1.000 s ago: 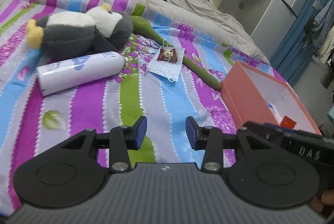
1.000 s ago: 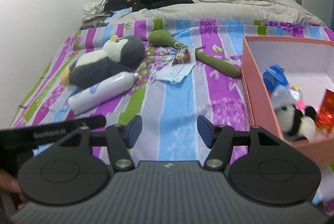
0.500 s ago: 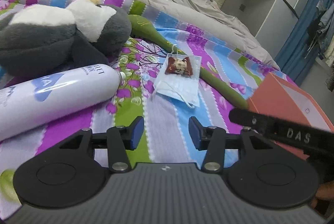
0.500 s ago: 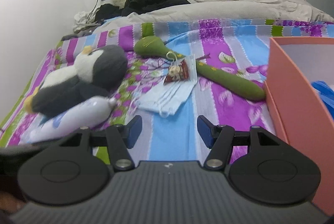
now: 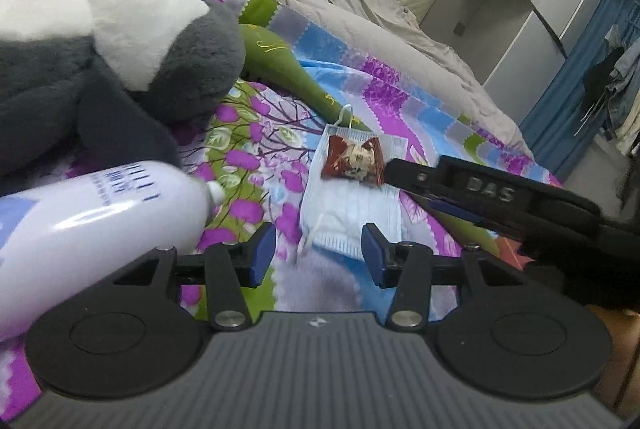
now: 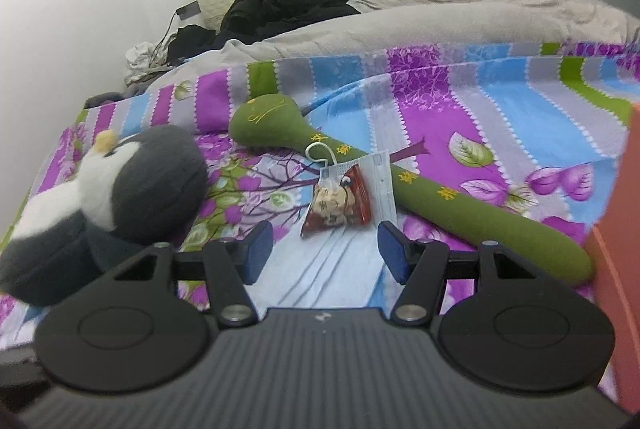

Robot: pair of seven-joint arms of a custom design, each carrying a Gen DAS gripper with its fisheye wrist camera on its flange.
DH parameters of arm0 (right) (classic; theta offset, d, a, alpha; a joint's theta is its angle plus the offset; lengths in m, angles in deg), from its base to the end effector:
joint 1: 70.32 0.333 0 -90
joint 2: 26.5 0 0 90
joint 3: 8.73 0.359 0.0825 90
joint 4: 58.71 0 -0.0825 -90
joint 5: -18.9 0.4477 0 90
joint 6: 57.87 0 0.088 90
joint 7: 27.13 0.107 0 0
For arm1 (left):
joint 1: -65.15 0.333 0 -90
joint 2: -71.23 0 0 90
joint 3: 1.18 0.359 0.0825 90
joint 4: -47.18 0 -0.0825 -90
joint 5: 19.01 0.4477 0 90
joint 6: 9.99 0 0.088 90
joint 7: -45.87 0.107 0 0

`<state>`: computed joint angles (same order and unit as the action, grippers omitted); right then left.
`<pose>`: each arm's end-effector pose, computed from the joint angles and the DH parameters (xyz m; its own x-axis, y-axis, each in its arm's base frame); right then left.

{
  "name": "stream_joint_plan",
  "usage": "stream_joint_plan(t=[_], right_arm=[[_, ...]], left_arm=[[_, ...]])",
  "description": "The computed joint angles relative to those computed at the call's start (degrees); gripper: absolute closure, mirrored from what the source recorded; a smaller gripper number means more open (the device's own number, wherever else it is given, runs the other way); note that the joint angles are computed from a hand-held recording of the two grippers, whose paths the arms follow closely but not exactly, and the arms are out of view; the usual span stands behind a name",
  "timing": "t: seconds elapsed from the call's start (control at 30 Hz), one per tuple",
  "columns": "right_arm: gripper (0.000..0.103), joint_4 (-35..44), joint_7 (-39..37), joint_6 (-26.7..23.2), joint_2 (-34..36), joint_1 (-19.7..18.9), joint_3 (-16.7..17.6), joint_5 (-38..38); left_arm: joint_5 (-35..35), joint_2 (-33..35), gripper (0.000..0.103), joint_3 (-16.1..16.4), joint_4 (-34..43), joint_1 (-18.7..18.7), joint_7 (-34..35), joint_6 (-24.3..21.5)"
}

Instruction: Organize soft objects

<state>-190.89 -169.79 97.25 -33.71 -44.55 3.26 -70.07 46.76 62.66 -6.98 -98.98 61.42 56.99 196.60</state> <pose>0.4216 0.3727 0.4317 -0.0598 -0.9535 -0.2955 -0.5246 0.2819 -0.8033 0.4418 -0.1920 0.4167 -0.3034 -0.8476 0.4354 -0.6849 -0.1237 -0.7181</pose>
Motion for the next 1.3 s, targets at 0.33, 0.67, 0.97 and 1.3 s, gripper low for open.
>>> stream_joint_plan(t=[0.33,0.67,0.97,1.3], right_arm=[[0.042,5.13,1.64,2.41,7.18,-1.07,-2.86,-4.58],[0.061,6.92,-1.80,2.98,9.06,-0.36,-3.68,-1.48],[0.066,3.87,-2.36,1.40,4.99,0.02,-2.88,1.47],[0.066,-2.68,-11.54,-1.55,-4.83,0.24,0.60,13.80]], left_arm=[[-1.85,6.18,0.053,-1.71,3.98,-0.11,3.93,0.33],[0.17,7.01,0.098,-1.82,5.65,-0.75,-1.15,-2.74],[1.60,3.26,0.100,-1.81,3.58,-1.69,-5.42,-3.82],[23.05,-6.55,0.100,-0.52,2.28,-1.60,-29.01,-4.01]])
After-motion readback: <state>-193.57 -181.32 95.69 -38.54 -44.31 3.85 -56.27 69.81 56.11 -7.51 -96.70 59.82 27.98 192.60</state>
